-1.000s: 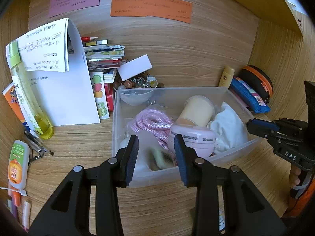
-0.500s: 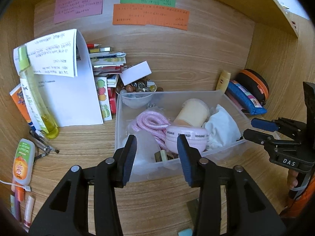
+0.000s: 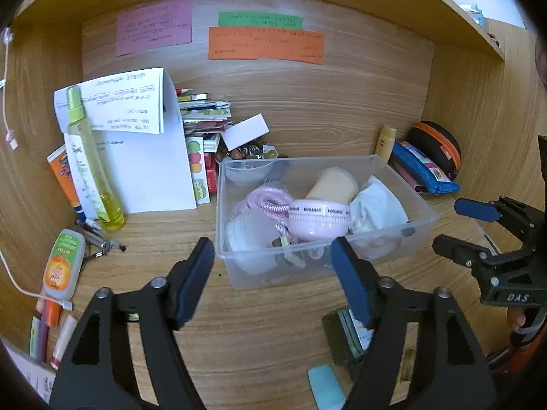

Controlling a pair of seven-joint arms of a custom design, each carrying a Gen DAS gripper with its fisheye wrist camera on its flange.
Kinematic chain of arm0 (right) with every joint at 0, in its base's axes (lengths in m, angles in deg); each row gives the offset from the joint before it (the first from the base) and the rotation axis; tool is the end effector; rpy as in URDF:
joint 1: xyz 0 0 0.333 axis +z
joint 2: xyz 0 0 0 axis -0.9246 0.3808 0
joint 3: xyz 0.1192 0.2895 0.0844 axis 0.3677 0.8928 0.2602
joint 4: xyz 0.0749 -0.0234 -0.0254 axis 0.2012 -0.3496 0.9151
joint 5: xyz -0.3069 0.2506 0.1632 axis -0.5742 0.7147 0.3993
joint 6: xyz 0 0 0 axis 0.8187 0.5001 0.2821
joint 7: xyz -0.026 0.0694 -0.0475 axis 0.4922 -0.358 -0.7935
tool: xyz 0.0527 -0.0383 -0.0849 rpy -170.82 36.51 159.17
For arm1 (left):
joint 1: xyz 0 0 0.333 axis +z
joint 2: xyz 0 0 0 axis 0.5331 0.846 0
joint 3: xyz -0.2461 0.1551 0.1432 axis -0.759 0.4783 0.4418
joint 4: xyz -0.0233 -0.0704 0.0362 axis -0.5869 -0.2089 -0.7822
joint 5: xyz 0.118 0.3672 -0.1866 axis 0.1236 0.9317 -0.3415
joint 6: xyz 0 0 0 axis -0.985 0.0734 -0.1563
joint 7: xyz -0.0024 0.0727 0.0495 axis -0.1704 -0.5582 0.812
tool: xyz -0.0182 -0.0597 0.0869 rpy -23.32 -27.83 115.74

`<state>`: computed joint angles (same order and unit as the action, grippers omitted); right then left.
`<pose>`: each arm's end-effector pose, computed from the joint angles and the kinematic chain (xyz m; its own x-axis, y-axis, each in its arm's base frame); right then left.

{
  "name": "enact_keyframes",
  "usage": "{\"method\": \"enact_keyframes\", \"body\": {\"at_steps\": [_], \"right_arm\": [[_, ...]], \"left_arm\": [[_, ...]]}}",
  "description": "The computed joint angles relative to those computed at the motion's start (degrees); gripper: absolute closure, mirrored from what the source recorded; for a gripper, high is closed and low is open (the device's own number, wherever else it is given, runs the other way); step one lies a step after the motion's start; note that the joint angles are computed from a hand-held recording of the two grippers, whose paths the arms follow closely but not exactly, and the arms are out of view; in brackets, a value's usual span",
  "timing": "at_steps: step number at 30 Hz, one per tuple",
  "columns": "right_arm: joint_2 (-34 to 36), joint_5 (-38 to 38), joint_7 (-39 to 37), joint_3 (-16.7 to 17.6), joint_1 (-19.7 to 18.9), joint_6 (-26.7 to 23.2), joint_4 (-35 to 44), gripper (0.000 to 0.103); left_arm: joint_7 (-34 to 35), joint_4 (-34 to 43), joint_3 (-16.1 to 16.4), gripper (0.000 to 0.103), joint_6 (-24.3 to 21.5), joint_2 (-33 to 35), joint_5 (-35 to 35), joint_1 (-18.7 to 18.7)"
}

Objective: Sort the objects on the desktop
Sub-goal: 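Move the left tool to the teal roll-on bottle while the right tool approaches the beige wooden block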

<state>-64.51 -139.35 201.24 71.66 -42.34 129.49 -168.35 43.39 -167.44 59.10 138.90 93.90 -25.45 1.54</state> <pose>0.5822 0.3255 0.4439 0.1124 -0.9916 0.0644 -0.6011 -0.1194 -0.7902 0.6448 -0.4345 0.4456 -0.4677 -0.8824 0.0504 -0.5238 0.2308 -0.8200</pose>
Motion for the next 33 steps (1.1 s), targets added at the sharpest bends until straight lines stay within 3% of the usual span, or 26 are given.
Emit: {"method": "enact_keyframes", "body": {"at_steps": [2, 5, 7, 12, 22, 27, 30, 33], "right_arm": [[-0.51, -0.41, 0.52, 0.15, 0.25, 0.07, -0.74, 0.024], [-1.13, 0.07, 0.54, 0.67, 0.12, 1.21, -2.15, 0.024], [-1.34, 0.55, 0.41, 0.91, 0.11, 1.93, -2.9, 0.024], [-1.96, -1.96, 2.8, 1.47, 0.75, 1.46, -4.78, 0.024], [-2.47, 2.22, -1.55, 2.46, 0.38, 7.84, -9.3, 0.024], [-1.3, 6.81, -6.37, 1.96, 0.99, 12.04, -10.56, 0.026], [-0.17, 14.37, -13.75, 2.93, 0.53, 13.51, -11.12, 0.038], [1.22, 25.2, -23.77, 6.0, -1.68, 14.35, -11.43, 0.048]], "left_arm": [[-0.91, -1.34, 0.99, 0.027, 0.33, -0.84, 0.54, -0.8], [-3.25, -3.56, 2.84, 0.013, 0.84, -2.13, 1.77, -2.36], [-5.06, -5.13, 4.22, 0.012, 1.34, -3.01, 3.18, -3.48], [-5.74, -8.51, 1.87, 0.007, 0.79, -4.71, 3.34, -1.79], [-9.37, -15.05, 0.46, 0.007, -1.66, -7.84, 6.32, -1.51], [-11.29, -18.53, -1.13, 0.007, -2.14, -9.53, 7.0, -0.04], [-11.87, -19.65, -2.01, 0.007, -2.02, -9.84, 6.94, 0.59], [-11.52, -19.76, -2.58, 0.007, -2.28, -9.6, 6.95, 0.73]]}}
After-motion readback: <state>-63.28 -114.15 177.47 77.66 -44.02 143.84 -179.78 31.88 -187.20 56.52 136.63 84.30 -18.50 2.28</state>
